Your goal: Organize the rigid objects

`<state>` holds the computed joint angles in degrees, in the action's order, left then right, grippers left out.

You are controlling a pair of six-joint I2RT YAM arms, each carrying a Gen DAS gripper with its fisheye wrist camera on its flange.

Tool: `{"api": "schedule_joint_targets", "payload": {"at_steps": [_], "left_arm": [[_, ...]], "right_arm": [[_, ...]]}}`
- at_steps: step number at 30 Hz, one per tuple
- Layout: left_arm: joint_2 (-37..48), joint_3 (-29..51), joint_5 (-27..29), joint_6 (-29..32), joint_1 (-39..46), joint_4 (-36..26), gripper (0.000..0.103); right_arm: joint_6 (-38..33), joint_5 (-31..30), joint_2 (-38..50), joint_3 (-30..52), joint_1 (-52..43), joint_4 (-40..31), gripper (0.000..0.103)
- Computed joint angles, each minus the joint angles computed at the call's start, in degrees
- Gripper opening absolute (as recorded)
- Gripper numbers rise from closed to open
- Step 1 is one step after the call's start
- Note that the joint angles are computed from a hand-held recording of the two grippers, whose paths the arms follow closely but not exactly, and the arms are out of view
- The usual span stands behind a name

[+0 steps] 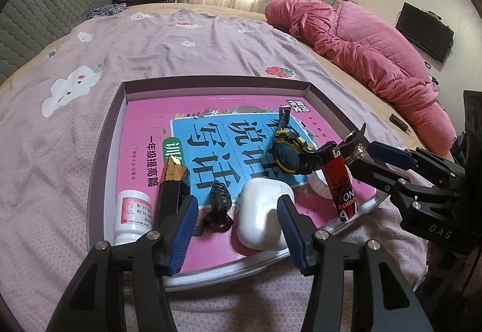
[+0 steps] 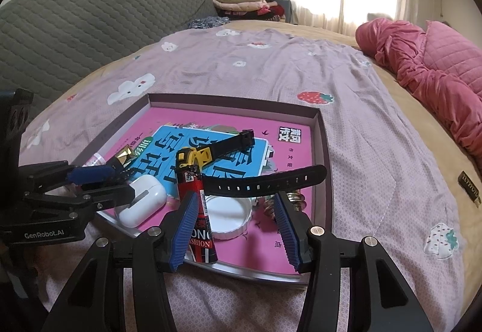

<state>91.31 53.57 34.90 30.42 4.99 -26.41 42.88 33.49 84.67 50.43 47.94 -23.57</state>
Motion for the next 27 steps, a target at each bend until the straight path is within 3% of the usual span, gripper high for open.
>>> {"api": "schedule_joint_targets", "payload": {"at_steps": [13, 16, 27], "left_arm": [[-0.89, 0.52, 0.09, -1.46, 1.33, 0.15, 0.054], [-1.95, -0.31, -0.29, -1.07, 1.55, 0.50, 0.054], [-4.97, -2.12, 0.40, -0.82, 3.80, 0.89, 0.054]], "right_arm": [[1.10, 0.85, -0.10, 0.39, 0.83, -0.69, 0.054], [2.00, 2.23, 0.54, 1.07, 1.69, -1.71, 0.063], [4.85, 5.33, 1.47, 2.39, 4.42, -4.62, 0.073]]}}
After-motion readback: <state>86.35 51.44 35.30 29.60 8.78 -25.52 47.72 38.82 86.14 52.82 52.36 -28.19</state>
